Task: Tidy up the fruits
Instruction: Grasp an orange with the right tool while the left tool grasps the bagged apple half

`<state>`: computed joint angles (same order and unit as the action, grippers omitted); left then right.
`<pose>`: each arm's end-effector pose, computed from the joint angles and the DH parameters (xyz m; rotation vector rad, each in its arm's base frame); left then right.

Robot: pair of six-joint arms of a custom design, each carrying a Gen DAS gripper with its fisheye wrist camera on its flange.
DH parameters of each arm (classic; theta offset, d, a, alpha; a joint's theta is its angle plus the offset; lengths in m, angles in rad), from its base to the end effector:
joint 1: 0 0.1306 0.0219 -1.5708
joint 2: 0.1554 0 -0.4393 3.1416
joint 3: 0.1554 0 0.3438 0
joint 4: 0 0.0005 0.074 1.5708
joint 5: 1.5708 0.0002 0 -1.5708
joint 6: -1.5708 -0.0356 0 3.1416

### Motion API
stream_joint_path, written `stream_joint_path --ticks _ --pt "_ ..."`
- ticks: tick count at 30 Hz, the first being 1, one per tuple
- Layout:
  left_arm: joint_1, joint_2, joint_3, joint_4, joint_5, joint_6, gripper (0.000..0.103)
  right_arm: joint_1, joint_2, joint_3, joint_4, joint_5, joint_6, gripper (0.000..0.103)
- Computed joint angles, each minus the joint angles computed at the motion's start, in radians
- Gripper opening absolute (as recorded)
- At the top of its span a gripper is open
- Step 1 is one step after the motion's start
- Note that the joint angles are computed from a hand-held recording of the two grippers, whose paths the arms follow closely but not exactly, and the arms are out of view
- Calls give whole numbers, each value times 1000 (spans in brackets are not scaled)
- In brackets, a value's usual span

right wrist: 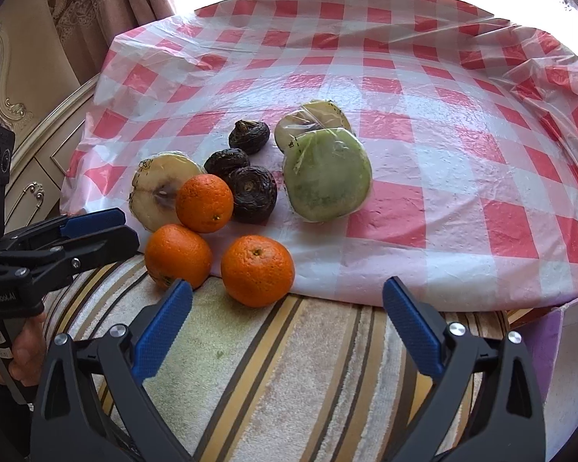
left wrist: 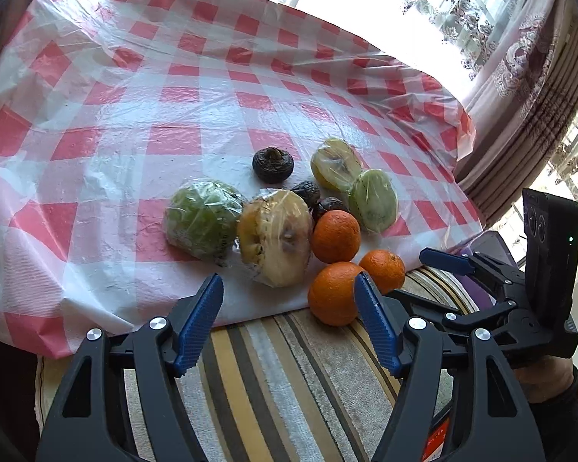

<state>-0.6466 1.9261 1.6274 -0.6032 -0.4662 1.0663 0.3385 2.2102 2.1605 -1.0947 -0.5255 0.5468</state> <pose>0.5127 -0.3676 0.3295 -0.6801 2.2613 -0.2518 0.6752 0.2561 0.3257 -1.2491 2.2821 0.6363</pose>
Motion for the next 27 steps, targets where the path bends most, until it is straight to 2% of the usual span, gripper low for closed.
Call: stream_joint_path --ticks 3,5,8,11,12,14,17,22,27 --pt "5 -17 -39 67 44 -2 65 10 26 46 -50 3 18 78" --pt "4 -18 -41 72 38 0 62 12 38 69 -80 -6 30 68" --pt "4 -26 -51 83 25 1 61 14 45 82 -95 -15 39 64" --pt "3 -29 -43 61 4 2 60 14 57 104 -118 -28 48 61" --pt "5 -31 -45 61 2 5 56 14 64 118 -134 -35 52 60" --pt "14 -38 -54 72 9 13 49 14 82 150 -178 -45 68 42" --pt "28 -43 -64 80 18 31 46 13 76 138 -169 -53 78 42" --pt "49 -28 -70 113 86 58 39 1 49 92 -120 -85 62 41" --pt "67 -5 -52 114 119 78 39 -10 22 46 -70 -93 47 41"
